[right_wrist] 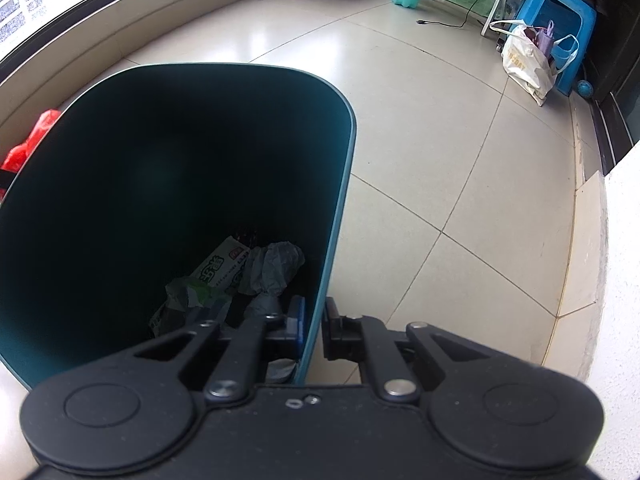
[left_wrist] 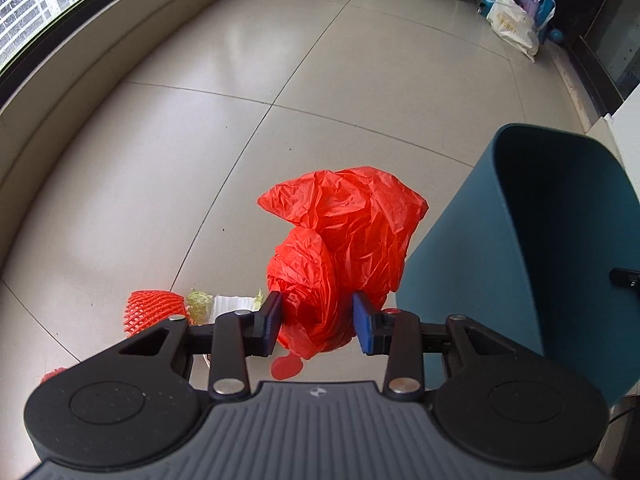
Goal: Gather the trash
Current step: 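Carry the red plastic bag with the left tool into the wastebasket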
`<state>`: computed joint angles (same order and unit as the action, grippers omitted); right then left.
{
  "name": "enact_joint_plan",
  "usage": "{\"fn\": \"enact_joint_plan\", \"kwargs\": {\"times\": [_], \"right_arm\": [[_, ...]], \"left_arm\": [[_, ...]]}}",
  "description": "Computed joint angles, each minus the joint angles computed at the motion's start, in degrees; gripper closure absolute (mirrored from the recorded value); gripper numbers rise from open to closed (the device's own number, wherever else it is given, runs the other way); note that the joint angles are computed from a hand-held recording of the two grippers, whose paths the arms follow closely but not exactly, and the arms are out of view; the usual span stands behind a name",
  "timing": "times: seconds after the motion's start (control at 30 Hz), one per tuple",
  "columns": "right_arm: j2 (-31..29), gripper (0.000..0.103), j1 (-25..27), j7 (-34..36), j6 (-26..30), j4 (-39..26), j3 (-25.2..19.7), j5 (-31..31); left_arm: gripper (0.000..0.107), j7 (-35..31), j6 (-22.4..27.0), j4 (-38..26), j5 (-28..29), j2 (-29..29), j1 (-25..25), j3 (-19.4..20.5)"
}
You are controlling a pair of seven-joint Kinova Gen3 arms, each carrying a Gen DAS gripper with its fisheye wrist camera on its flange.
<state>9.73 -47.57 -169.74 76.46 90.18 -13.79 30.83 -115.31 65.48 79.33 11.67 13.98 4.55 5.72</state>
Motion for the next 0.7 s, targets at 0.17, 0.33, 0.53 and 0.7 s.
{"fn": "enact_joint_plan", "kwargs": {"times": [0.17,0.33,0.53,0.7], "right_arm": [[-0.3,0.095,0.1,-0.2,-0.2,0.3,0.0,0.0],[-0.8,0.095,0.4,-0.5,-0.6,0.7,-0.2,0.0],[-1.4,0.095,0.8,-0.1,-1.2,1.2,-0.5,-0.3],[-1.8,0.094,0.9,-0.4,-1.5,1.6,-0.8,-0.4]], "left_arm": [[0.071,-0.5,4.3,-3.5,3.2,-3.4,-0.1,0.8],[0.071,-0.6,5.3,-4.6,5.4,-6.3,1.3,1.2],[0.071,-0.6,4.8,-4.1,4.9,-7.0,5.4,2.8],[0.071,1.6,4.9,-3.9,2.6,-5.1,9.8,4.3]]}}
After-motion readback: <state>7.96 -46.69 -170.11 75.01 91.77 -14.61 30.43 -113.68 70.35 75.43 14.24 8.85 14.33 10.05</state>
